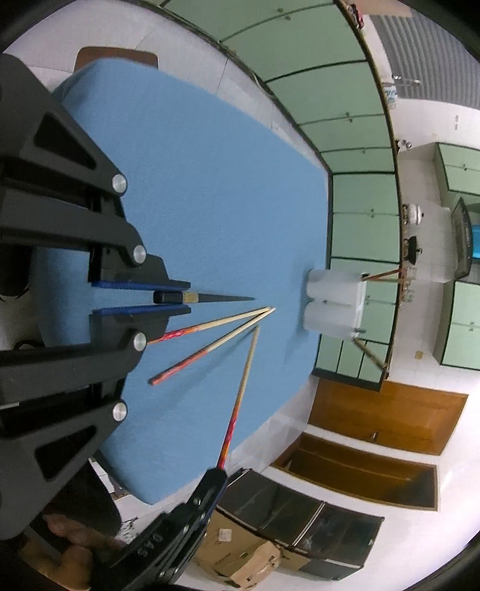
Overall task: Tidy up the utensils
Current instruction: 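Lift and insert the black chopstick into the holder while the right tool inserts the red one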
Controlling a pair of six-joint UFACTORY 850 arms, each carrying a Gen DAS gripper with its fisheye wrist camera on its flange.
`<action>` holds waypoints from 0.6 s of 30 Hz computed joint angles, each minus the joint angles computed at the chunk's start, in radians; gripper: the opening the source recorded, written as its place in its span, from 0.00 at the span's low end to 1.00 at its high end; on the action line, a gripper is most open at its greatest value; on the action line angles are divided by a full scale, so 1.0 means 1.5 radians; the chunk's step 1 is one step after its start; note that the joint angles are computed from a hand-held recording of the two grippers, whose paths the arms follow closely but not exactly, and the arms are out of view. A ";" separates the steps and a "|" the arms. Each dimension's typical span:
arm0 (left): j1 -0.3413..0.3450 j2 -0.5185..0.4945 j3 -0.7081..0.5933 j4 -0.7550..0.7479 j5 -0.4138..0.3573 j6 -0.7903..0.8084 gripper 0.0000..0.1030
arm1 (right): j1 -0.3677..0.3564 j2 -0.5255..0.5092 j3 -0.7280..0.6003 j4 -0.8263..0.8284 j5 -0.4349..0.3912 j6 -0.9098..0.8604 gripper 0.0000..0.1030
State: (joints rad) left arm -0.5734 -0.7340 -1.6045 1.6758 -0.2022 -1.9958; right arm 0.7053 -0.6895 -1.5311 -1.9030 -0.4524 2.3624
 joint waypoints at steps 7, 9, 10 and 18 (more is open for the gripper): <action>-0.002 0.028 -0.003 -0.069 -0.018 0.079 0.06 | -0.001 0.024 -0.014 0.056 0.000 -0.082 0.05; -0.002 0.034 -0.007 -0.104 -0.017 0.122 0.06 | -0.003 0.032 -0.023 0.084 0.006 -0.121 0.05; -0.002 0.039 -0.007 -0.106 -0.017 0.131 0.06 | -0.004 0.032 -0.028 0.094 0.008 -0.140 0.05; 0.005 0.042 -0.054 -0.246 -0.015 0.318 0.06 | -0.015 0.007 -0.130 0.293 0.035 -0.425 0.05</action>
State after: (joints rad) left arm -0.5655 -0.6710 -1.6849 1.3064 -0.2241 -1.5192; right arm 0.6829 -0.6797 -1.7267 -1.4634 -0.3999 1.7252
